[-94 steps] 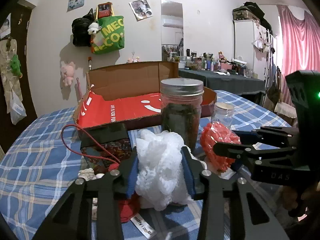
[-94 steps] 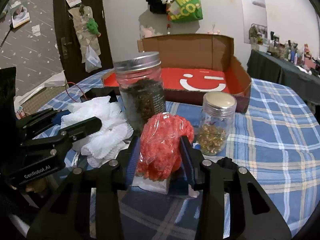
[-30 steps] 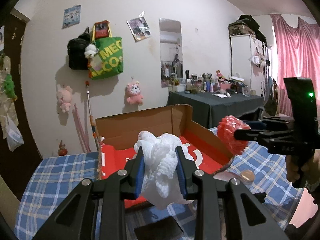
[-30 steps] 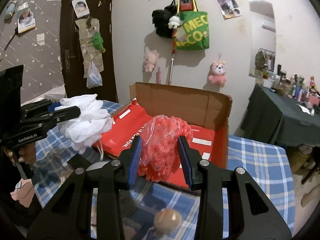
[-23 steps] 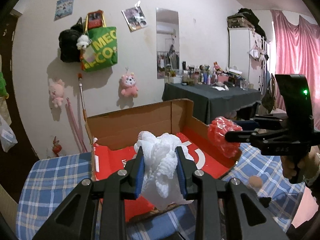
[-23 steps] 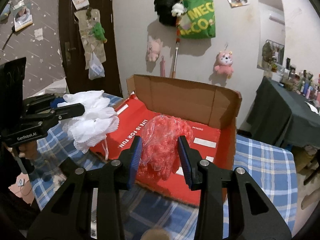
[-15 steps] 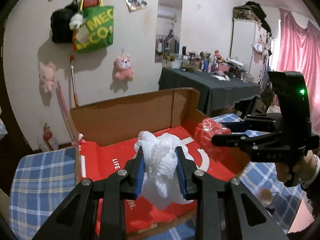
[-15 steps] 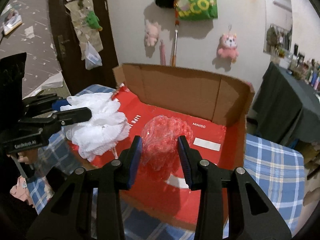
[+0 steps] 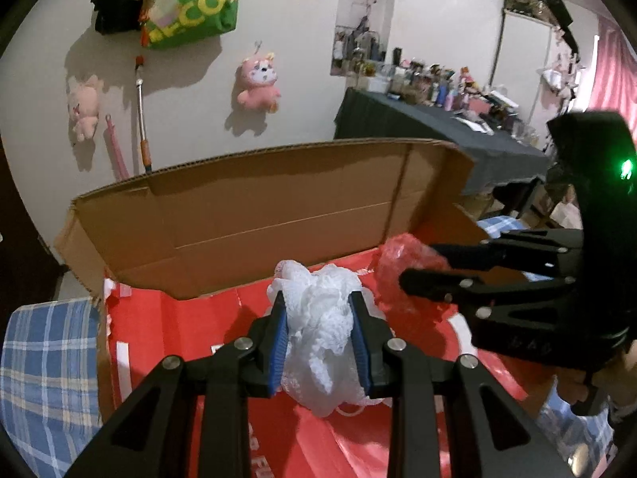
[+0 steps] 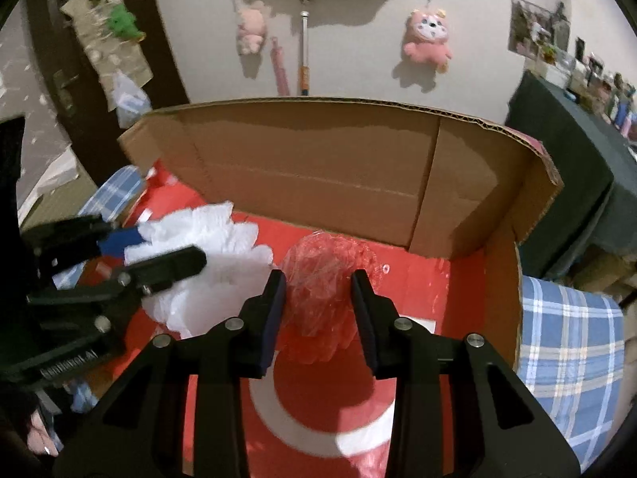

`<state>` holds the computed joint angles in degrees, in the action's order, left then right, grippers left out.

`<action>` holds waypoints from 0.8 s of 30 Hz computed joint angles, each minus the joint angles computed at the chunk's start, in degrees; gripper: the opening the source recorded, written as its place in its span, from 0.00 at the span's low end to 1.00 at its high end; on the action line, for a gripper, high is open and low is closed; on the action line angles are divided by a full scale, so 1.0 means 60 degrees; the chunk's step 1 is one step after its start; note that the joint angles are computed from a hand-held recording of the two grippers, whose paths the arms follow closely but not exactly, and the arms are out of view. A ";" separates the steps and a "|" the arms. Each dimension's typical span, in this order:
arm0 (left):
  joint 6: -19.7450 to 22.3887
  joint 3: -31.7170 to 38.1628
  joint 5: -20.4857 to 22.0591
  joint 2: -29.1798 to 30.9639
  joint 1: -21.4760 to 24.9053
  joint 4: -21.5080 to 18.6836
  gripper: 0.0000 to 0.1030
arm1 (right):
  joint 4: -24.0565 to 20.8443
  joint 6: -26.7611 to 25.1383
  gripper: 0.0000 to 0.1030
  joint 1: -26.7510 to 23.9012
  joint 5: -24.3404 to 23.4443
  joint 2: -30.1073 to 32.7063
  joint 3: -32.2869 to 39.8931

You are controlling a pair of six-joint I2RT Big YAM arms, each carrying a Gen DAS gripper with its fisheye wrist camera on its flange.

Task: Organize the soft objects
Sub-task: 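Carry the white pouf with the left tool while the right tool carries the red pouf into the box, then open both tools to drop the two poufs onto the red box floor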

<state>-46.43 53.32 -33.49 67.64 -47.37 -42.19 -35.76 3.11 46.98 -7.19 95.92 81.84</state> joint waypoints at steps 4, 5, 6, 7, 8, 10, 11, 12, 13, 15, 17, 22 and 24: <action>0.0125 -0.0008 0.0154 0.0244 0.0429 0.0271 0.30 | -0.0279 0.0195 0.31 -0.0059 0.0149 0.0606 0.0691; 0.0152 -0.0020 0.0255 0.0313 0.0558 0.0374 0.30 | -0.0328 0.0238 0.31 -0.0049 0.0223 0.0707 0.0790; 0.0124 -0.0039 0.0287 0.0347 0.0617 0.0428 0.30 | -0.0413 0.0329 0.31 -0.0056 0.0322 0.0864 0.0917; 0.0113 -0.0042 0.0337 0.0398 0.0697 0.0499 0.30 | -0.0536 0.0382 0.31 -0.0066 0.0284 0.1047 0.1112; 0.0131 -0.0080 0.0442 0.0430 0.0766 0.0583 0.30 | -0.0578 0.0411 0.31 -0.0083 0.0243 0.1120 0.1158; 0.0155 -0.0137 0.0552 0.0495 0.0834 0.0625 0.31 | -0.0717 0.0460 0.31 -0.0087 0.0139 0.1256 0.1242; 0.0121 -0.0152 0.0475 0.0544 0.0808 0.0557 0.32 | -0.0744 0.0438 0.32 -0.0070 0.0177 0.1281 0.1235; 0.0159 -0.0178 0.0427 0.0544 0.0798 0.0572 0.33 | -0.0706 0.0420 0.32 -0.0054 0.0214 0.1271 0.1191; 0.0186 -0.0201 0.0403 0.0539 0.0782 0.0580 0.34 | -0.0685 0.0406 0.32 -0.0057 0.0203 0.1277 0.1175; 0.0176 -0.0247 0.0455 0.0470 0.0810 0.0609 0.36 | -0.0718 0.0378 0.34 -0.0050 0.0216 0.1299 0.1199; 0.0161 -0.0249 0.0485 0.0427 0.0826 0.0595 0.38 | -0.0756 0.0446 0.34 -0.0069 0.0160 0.1310 0.1237; 0.0180 -0.0131 0.0449 0.0465 0.0855 0.0410 0.43 | -0.0825 0.0587 0.35 -0.0077 0.0147 0.1313 0.1252; 0.0159 -0.0083 0.0442 0.0479 0.0855 0.0334 0.45 | -0.0853 0.0685 0.36 -0.0086 0.0107 0.1304 0.1254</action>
